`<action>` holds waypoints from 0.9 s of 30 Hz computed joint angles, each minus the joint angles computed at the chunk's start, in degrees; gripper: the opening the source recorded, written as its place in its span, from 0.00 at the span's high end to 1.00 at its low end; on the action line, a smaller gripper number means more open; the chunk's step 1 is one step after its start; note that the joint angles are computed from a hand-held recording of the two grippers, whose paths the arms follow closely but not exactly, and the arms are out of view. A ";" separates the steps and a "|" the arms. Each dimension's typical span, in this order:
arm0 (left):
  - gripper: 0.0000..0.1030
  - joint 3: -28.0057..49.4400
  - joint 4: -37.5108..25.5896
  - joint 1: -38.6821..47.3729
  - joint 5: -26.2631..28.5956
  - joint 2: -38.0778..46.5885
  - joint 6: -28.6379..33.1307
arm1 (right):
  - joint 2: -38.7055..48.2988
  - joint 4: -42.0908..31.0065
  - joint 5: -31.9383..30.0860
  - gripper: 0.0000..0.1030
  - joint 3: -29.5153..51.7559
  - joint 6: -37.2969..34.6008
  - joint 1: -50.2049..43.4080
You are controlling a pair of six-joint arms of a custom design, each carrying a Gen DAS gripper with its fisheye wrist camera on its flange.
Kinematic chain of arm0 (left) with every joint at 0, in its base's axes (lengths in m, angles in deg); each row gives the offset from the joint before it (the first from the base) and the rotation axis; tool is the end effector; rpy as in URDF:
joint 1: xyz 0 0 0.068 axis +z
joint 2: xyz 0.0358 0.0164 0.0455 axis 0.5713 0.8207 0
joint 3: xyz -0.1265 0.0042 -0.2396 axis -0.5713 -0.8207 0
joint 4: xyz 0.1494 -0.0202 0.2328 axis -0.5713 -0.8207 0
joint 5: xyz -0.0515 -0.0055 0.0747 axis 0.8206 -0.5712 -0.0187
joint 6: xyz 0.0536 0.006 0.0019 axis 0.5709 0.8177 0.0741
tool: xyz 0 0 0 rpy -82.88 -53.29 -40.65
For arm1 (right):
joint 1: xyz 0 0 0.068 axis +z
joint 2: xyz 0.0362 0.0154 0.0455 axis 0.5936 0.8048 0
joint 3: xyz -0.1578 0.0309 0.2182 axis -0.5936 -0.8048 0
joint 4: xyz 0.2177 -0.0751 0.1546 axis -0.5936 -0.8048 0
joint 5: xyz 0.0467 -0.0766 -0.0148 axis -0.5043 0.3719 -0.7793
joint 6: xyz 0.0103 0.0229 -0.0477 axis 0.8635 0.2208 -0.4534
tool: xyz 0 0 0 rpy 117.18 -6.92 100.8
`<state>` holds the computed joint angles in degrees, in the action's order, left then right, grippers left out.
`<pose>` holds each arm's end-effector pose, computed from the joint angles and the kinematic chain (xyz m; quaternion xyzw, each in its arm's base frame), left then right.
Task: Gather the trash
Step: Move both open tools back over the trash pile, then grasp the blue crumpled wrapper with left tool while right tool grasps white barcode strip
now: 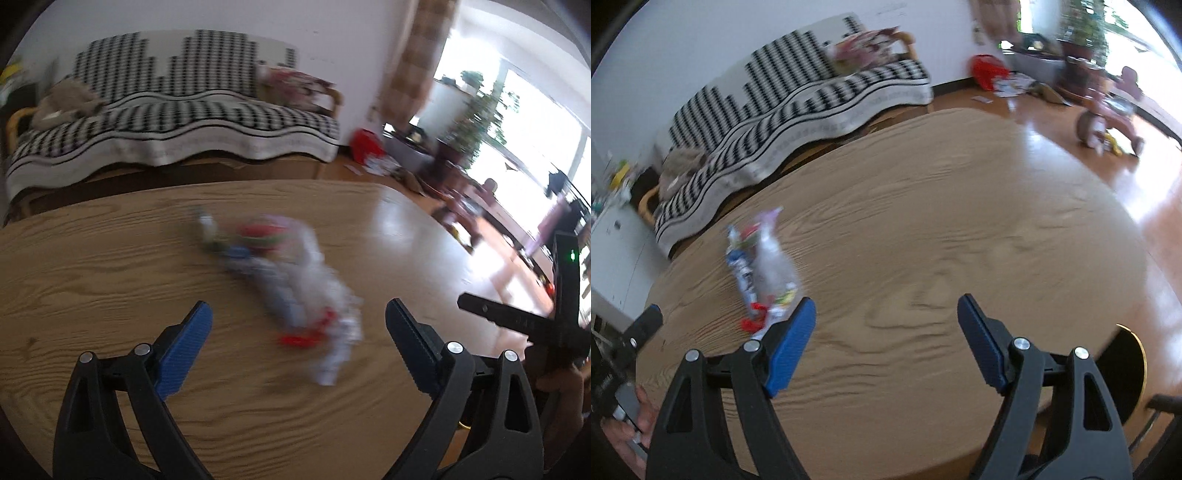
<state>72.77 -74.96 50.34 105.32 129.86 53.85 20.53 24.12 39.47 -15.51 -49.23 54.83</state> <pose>0.2451 0.0555 0.2889 -0.0607 0.9047 -0.1042 0.4087 0.2823 0.0967 0.2798 -0.0033 0.9413 0.1416 0.3065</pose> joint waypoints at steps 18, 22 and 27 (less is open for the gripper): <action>0.11 6.23 4.65 6.98 0.39 17.42 -2.68 | 21.16 2.08 5.79 0.39 10.59 1.74 17.55; 0.11 8.32 6.78 2.75 -2.17 22.82 -7.01 | 21.56 2.24 4.30 0.63 9.66 2.27 17.65; 0.11 10.16 8.61 -2.43 -5.40 27.71 -10.84 | 19.19 2.58 1.20 0.91 7.45 1.55 16.48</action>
<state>82.93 -66.35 47.91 99.93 157.57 43.01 39.71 26.69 40.67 -8.07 -47.68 71.32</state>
